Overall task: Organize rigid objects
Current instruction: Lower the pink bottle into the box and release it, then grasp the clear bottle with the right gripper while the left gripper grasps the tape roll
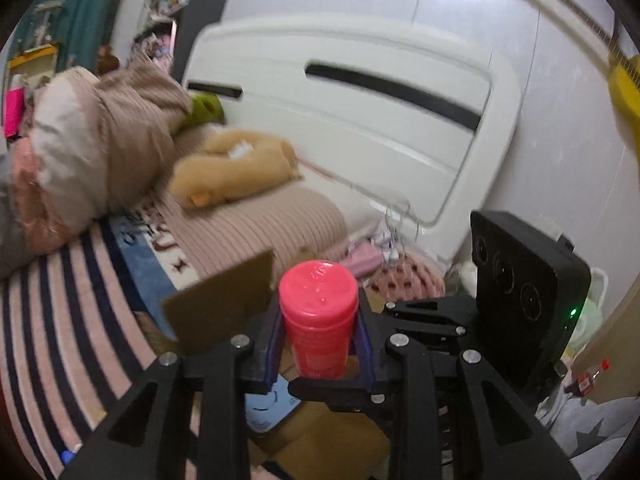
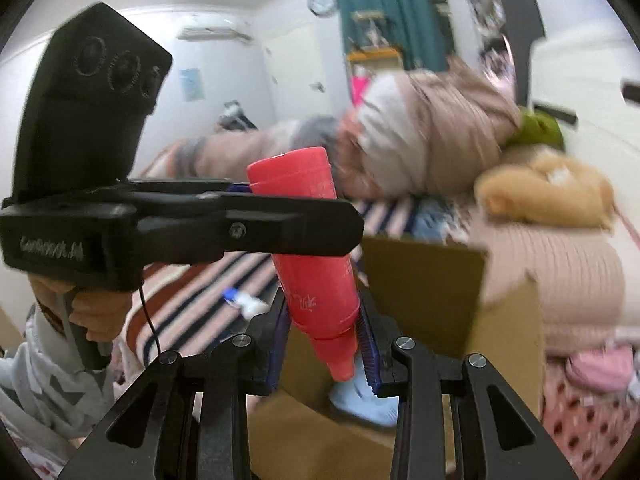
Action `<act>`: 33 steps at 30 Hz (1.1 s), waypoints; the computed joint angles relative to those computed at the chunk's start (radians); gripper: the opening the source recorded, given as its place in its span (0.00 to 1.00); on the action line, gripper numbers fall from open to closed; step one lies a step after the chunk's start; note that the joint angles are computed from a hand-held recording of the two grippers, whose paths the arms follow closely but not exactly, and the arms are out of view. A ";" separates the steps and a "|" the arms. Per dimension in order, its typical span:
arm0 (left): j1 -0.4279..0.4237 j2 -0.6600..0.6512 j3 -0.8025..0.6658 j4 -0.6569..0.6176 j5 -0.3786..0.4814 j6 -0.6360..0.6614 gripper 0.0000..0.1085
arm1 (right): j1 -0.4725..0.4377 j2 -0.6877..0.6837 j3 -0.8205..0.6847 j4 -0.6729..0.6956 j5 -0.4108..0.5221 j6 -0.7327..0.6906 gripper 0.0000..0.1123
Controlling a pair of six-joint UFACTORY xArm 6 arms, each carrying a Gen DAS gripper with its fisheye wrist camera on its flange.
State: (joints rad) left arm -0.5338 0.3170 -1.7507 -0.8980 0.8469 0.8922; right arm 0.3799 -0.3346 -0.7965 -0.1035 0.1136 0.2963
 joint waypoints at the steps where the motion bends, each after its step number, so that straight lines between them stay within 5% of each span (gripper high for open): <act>1: -0.013 0.016 -0.014 0.032 0.007 -0.026 0.26 | -0.008 -0.009 0.009 0.006 0.021 -0.004 0.25; 9: -0.064 0.161 -0.163 0.233 0.051 -0.163 0.28 | -0.062 0.034 -0.007 -0.023 0.160 0.040 0.25; 13: -0.068 0.154 -0.146 0.239 0.009 -0.156 0.49 | -0.074 0.046 -0.013 -0.063 0.181 0.062 0.25; 16: -0.056 0.143 -0.137 0.221 -0.005 -0.163 0.52 | -0.076 0.043 -0.017 -0.073 0.193 0.077 0.26; 26: 0.029 -0.039 0.081 0.177 -0.187 -0.102 0.67 | -0.044 0.039 -0.058 -0.185 0.210 0.202 0.34; 33: 0.186 -0.167 0.264 0.175 -0.314 -0.062 0.73 | 0.082 0.141 -0.189 -0.118 0.105 0.096 0.35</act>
State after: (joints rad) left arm -0.3480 0.1496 -1.4867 -0.7227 0.5330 0.8304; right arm 0.4617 -0.1936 -0.9858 -0.2218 0.2183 0.3924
